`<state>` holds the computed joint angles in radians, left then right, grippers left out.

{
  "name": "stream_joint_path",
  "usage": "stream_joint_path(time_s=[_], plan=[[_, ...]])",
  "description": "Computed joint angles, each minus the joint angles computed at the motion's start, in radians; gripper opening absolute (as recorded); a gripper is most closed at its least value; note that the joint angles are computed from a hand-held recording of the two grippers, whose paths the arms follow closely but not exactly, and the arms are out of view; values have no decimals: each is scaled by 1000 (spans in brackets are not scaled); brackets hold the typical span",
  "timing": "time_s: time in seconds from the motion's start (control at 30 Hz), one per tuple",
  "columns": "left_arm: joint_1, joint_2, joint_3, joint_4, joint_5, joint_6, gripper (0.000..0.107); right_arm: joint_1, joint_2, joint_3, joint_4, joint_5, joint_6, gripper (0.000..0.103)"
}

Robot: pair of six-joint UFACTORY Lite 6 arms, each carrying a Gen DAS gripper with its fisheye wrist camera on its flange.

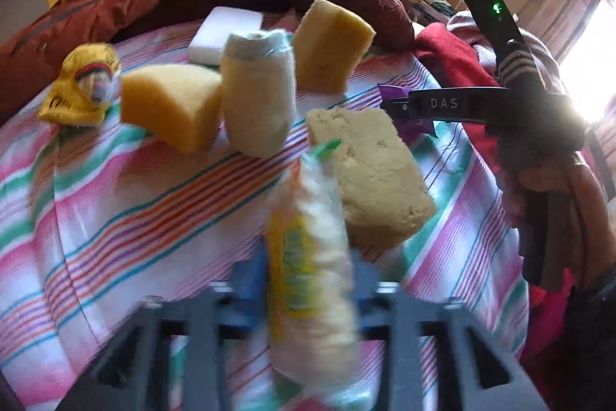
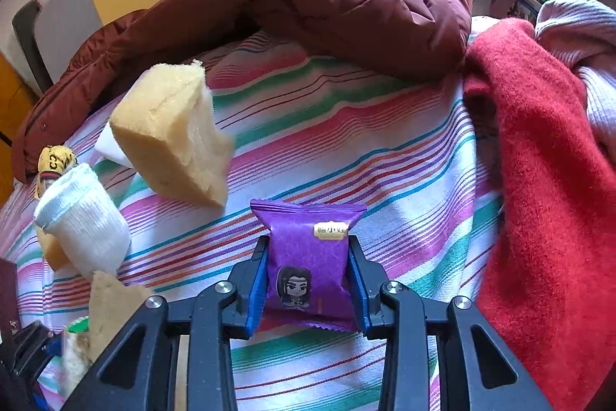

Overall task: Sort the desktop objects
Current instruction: 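Grasp the WEIDAN cracker packet with the left tool while the right tool holds the purple packet, then carry the WEIDAN packet and purple packet over the gold tray and open both tools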

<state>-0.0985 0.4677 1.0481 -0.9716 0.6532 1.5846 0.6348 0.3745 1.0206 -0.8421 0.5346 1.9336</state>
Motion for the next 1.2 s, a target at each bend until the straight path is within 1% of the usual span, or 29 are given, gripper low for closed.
stream_joint_path(time_s=[0.07,0.17,0.23,0.3,0.4,0.53,0.67,0.73,0.87,1.03,1.07,1.13,1.2], plan=[[45,11,2,-13,42,23,19,4,4,8,-2,11,5,36],[108,-3,-17,-20,72,50,19,15,-2,12,-9,41,25,35],[160,-28,-39,-21,93,69,19,34,-41,-19,-47,40,90,35],[202,-57,-62,-30,106,93,19,39,-89,-58,-125,14,164,35],[277,-90,-79,-23,132,109,19,66,-123,-67,-240,-17,248,35],[388,-132,-76,2,181,118,19,110,-112,-16,-350,-48,273,35],[476,-162,-50,26,214,111,19,161,-76,66,-393,-62,241,35],[518,-162,-25,43,231,99,19,193,-43,152,-321,-39,118,35],[621,-144,41,77,267,71,19,246,59,297,-228,-19,-19,35],[755,-80,171,97,325,61,19,291,202,509,-82,-9,-183,35],[785,-61,206,96,338,61,19,303,250,584,-26,6,-244,35],[824,-42,250,91,346,64,19,326,307,675,27,21,-303,35],[863,-22,294,82,356,73,19,349,395,820,96,46,-384,35]])
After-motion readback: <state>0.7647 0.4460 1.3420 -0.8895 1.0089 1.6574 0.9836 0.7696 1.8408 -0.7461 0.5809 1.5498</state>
